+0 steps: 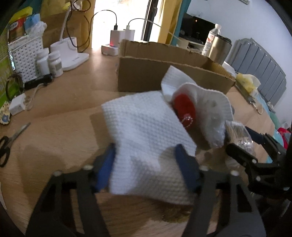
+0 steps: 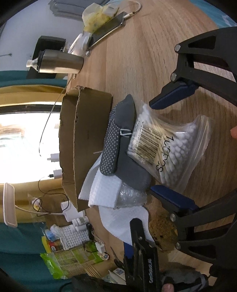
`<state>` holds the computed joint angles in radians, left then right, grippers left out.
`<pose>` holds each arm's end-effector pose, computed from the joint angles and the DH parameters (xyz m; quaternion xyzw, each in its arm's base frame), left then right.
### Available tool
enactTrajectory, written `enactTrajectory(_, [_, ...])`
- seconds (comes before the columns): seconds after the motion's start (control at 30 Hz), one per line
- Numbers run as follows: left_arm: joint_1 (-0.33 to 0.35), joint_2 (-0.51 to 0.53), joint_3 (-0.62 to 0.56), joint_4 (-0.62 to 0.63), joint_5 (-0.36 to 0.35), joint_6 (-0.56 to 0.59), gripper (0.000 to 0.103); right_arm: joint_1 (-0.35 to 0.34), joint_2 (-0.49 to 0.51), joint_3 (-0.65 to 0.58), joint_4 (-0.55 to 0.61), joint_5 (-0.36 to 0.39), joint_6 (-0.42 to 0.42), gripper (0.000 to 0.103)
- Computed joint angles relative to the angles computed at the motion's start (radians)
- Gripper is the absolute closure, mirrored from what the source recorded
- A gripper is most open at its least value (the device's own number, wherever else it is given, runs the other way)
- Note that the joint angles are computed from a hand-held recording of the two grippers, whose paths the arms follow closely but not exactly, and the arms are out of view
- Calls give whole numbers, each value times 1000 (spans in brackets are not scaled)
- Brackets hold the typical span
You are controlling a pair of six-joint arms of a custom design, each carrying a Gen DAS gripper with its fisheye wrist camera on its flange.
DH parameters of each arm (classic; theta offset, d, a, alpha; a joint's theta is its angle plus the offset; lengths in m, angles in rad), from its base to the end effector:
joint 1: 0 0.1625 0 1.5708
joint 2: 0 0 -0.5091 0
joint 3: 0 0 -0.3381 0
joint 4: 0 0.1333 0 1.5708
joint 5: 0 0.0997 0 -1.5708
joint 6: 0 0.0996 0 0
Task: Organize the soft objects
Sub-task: 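Reach the right gripper to the cotton swab bag and close on it, then lift the cotton swab bag with the right gripper and lower it into the box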
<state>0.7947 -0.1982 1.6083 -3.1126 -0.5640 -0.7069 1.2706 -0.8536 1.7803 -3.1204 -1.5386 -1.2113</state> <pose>-0.3065 -0.6227 -0.1107 -0.0015 0.8746 -0.3676 0.3161 -0.0697 -0.6868 0.2531 0.4232 -0.8525 0.2335 0.1990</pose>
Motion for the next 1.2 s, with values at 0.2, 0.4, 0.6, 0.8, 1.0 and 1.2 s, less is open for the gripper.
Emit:
enactTrajectory(0.2, [-3,-9,35,-68,-40,12,76,3,-7,11,6,-9,-19,37])
enactTrajectory(0.4, [-33,3,71,-199,-39,71,90,5,-27,35,-14,-15,-54,44])
enactTrajectory(0.6, [-62,17,96,-410,-42,174,92,7,-59,51,-15,-1,-66,45])
enactTrajectory(0.8, [-84,12,91,-499,0,244,94,20,-85,41,7,23,-53,45])
enactTrajectory(1.0, [-69,6,77,-482,-1,257,96,33,-98,16,30,49,-36,45])
enactTrajectory(1.2, [-63,-4,80,-486,-37,260,101,38,-105,-5,48,55,-24,45])
